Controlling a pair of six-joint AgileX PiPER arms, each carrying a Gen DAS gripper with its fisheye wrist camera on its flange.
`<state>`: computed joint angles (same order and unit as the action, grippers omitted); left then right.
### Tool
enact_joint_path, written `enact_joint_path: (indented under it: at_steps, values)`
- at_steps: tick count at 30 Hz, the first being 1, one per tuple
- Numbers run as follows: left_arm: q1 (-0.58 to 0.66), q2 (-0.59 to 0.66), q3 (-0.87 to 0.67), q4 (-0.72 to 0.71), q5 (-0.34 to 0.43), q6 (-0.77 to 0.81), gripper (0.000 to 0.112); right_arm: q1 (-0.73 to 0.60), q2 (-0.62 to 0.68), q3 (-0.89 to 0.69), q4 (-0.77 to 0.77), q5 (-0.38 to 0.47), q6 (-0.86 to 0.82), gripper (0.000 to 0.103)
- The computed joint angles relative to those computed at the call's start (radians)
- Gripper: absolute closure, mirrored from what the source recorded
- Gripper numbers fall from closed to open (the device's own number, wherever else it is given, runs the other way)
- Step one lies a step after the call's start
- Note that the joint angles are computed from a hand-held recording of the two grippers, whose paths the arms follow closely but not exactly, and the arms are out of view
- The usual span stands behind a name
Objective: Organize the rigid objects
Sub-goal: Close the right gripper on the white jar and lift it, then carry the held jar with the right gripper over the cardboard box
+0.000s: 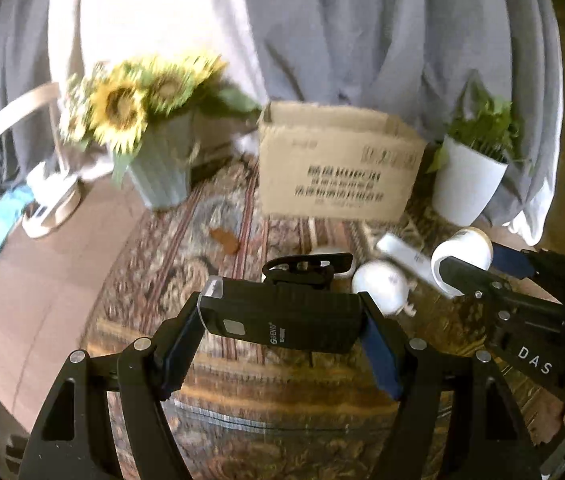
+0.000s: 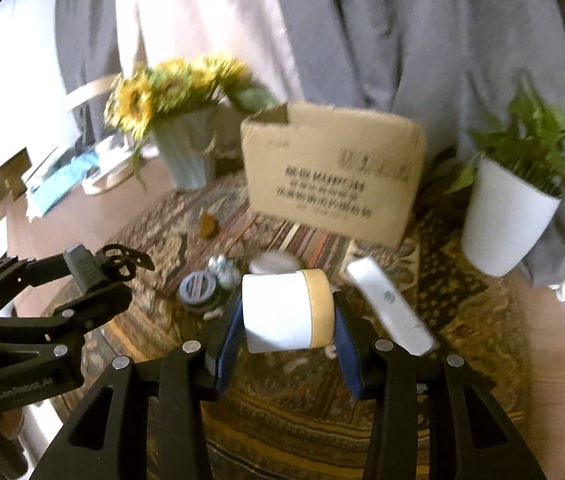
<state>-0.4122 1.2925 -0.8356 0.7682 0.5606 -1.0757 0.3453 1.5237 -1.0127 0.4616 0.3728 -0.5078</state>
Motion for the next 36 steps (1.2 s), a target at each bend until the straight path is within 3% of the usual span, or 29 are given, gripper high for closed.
enact_joint_path:
  at_steps: [10, 15, 19, 28, 36]
  values:
    - [0.123, 0.027, -0.146, -0.191, -0.088, 0.352, 0.039, 0.05, -0.029, -0.094, -0.391, 0.001, 0.522, 0.059]
    - [0.197, 0.072, -0.232, -0.354, -0.134, 0.562, 0.039, 0.087, -0.02, -0.149, -0.584, 0.008, 0.748, 0.061]
    - [0.227, 0.11, -0.291, -0.422, -0.149, 0.653, 0.039, 0.101, 0.0, -0.203, -0.692, 0.018, 0.857, 0.061]
    - [0.258, 0.231, -0.472, -0.552, -0.132, 0.802, 0.039, 0.098, 0.078, -0.365, -0.819, 0.049, 0.955, 0.061]
    - [0.283, 0.406, -0.716, -0.629, -0.047, 0.902, 0.039, 0.044, 0.224, -0.573, -0.666, 0.086, 0.785, 0.061]
